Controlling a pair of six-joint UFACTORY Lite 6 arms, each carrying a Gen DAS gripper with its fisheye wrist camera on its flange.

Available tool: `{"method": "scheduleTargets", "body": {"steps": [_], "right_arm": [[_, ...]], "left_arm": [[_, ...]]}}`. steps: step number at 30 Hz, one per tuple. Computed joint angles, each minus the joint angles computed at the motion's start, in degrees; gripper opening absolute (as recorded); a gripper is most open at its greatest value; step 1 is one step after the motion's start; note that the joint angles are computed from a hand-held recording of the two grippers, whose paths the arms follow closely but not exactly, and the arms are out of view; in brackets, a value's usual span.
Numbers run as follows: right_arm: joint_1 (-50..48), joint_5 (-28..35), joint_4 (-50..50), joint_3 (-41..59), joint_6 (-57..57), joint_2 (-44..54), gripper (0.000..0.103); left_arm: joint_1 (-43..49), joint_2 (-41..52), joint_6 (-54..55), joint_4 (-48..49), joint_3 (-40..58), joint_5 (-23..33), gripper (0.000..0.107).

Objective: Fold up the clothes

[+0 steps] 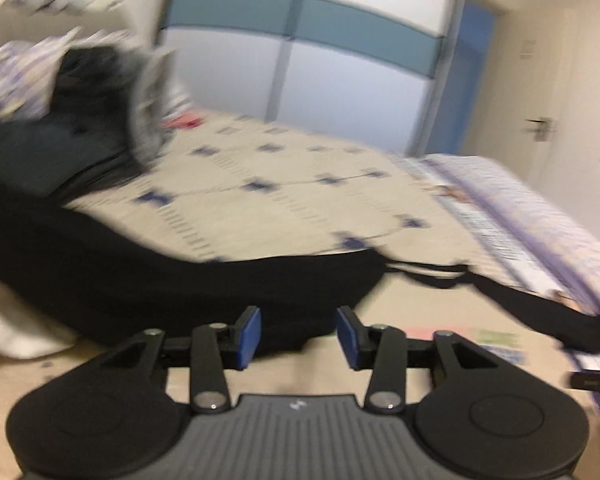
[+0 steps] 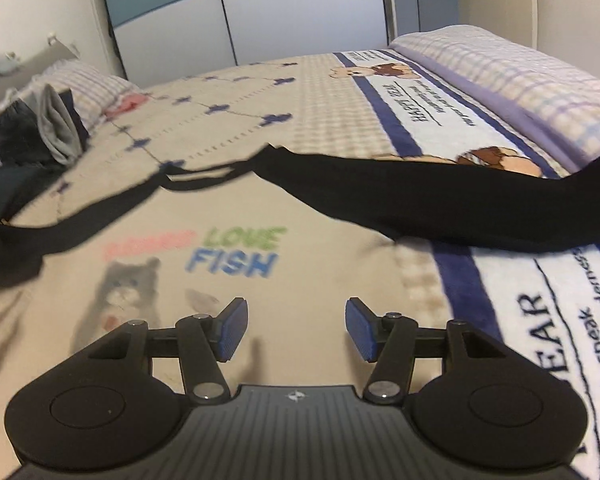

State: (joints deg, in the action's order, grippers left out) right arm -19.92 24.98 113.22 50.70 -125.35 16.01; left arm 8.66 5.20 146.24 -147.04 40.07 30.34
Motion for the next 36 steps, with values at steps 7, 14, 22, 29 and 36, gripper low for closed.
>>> {"method": "scheduleTargets", "body": {"steps": [7,14,22,29,36], "right_arm": [[-1.9,0.7,5.1,-4.4,-9.3,0.9,0.060],[-5.8,6.2,7.6,-11.5,-20.7,-2.3,0.067],[-11.7,8.8,2.3,-16.5,-24.0,-6.2,0.069],[-14.2,5.4,-13.2,-16.0,-10.9,-10.2,0.070],[-15.6,6.3,-25.9,-9.3,9.9,-10.2,0.071]], "left_arm": [[-11.7,-0.8,14.9,-9.4,-10.1,4.6,0.056],[-11.0,-2.5,24.7,-14.9,-21.5,10.4,0.062],[-5.4,-8.7,25.4,-6.5,-30.1,14.3,0.079],[-0.8,-15.6,10.7,16.7,-27.3,3.8,0.089],[-2.8,-20.5,-6.6,28.5,-21.8,1.6,0.093]]}}
